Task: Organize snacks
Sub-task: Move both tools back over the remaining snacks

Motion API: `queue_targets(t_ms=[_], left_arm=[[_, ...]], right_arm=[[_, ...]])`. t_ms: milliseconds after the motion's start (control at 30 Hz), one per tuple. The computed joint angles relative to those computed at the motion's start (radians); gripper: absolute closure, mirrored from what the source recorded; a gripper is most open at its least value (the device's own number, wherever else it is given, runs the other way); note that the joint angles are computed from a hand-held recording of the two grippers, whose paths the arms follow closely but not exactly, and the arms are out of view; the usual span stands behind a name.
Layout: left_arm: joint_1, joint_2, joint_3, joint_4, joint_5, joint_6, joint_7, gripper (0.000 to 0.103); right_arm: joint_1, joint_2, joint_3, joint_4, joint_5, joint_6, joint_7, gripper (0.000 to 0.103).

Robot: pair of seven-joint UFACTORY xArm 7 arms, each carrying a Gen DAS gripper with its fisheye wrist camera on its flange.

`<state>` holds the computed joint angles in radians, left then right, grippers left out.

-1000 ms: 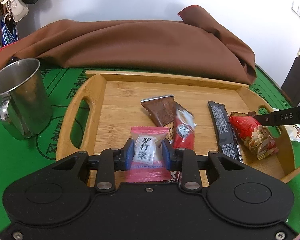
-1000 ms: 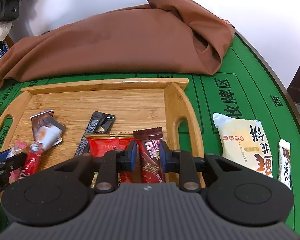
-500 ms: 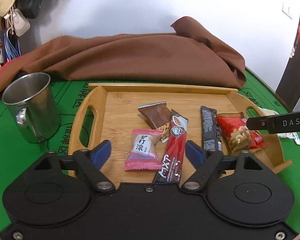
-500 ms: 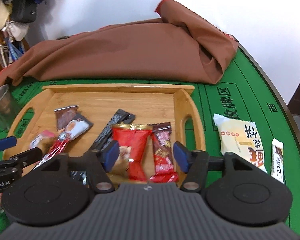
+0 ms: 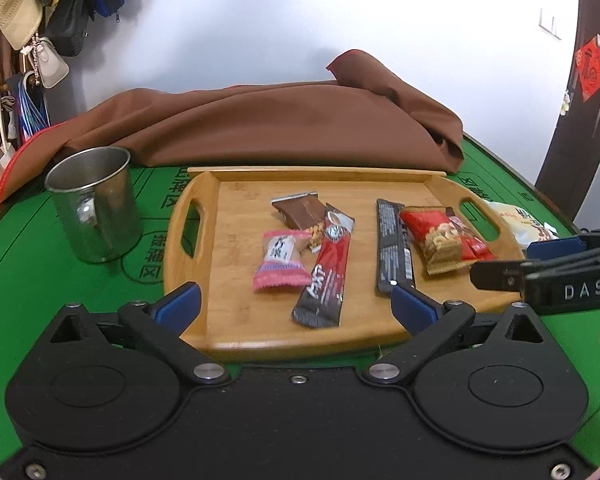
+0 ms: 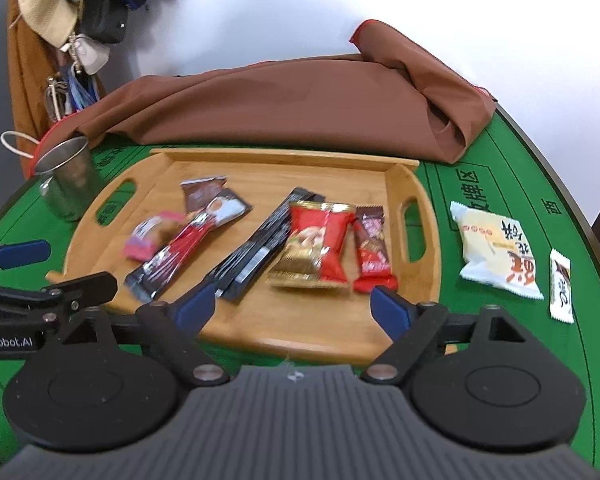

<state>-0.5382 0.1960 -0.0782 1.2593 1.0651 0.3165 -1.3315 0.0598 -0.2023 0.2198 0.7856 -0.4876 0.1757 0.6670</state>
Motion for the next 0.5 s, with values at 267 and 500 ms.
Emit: queue_targets(t_ms=[267, 500], left_arm=[[0.018, -0.091, -0.032, -0.113, 0.140, 0.000, -0.135, 0.000], [0.060, -0.153, -0.085, -0.203, 0.210, 0.014, -0.213, 0.000]], right_arm=[[-0.052, -0.096, 0.082, -0.115, -0.051, -0.038, 0.073, 0.005], [-0.095, -0.173, 0.151, -0.204, -0.053, -0.066, 0.109, 0.001]])
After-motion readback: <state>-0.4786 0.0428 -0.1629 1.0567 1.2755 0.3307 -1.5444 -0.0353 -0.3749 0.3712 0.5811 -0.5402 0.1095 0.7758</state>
